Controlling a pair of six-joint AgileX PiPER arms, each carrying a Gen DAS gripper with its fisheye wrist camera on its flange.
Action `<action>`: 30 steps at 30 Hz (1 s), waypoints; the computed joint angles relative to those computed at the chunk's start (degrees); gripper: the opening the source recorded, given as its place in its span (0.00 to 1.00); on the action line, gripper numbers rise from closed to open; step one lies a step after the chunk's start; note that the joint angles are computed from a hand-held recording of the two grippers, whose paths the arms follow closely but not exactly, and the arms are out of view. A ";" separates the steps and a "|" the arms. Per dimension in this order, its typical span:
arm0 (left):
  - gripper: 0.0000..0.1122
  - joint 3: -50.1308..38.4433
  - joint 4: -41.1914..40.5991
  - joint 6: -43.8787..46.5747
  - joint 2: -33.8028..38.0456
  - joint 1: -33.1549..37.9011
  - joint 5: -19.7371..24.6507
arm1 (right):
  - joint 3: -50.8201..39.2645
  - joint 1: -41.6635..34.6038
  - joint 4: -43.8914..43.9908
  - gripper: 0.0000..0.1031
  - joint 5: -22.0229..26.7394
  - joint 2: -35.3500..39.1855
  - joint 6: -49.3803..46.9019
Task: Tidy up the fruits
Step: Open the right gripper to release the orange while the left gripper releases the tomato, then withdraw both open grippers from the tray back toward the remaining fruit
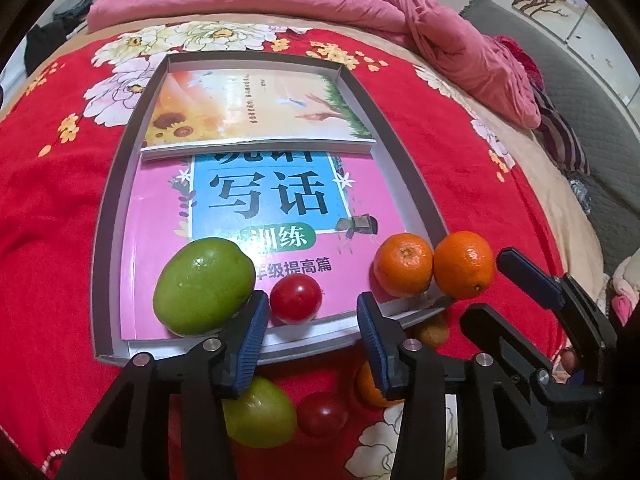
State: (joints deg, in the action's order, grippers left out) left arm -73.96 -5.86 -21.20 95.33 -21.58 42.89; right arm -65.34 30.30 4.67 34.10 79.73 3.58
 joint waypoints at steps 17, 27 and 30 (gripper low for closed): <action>0.63 1.76 0.91 -0.84 -5.29 0.43 -0.82 | 0.12 -0.71 0.10 0.69 -0.52 -1.15 0.60; 0.67 2.48 1.63 -1.91 -7.60 0.61 -1.46 | 0.12 -0.37 -3.08 0.80 -1.36 -1.71 4.12; 0.68 2.96 2.27 -2.40 -8.81 1.06 -1.49 | 0.08 -0.58 -3.85 0.82 -1.60 -1.85 5.12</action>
State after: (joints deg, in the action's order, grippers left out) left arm -70.99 -3.59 -23.59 86.52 -20.52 41.41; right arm -65.26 29.72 0.82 32.49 77.88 8.70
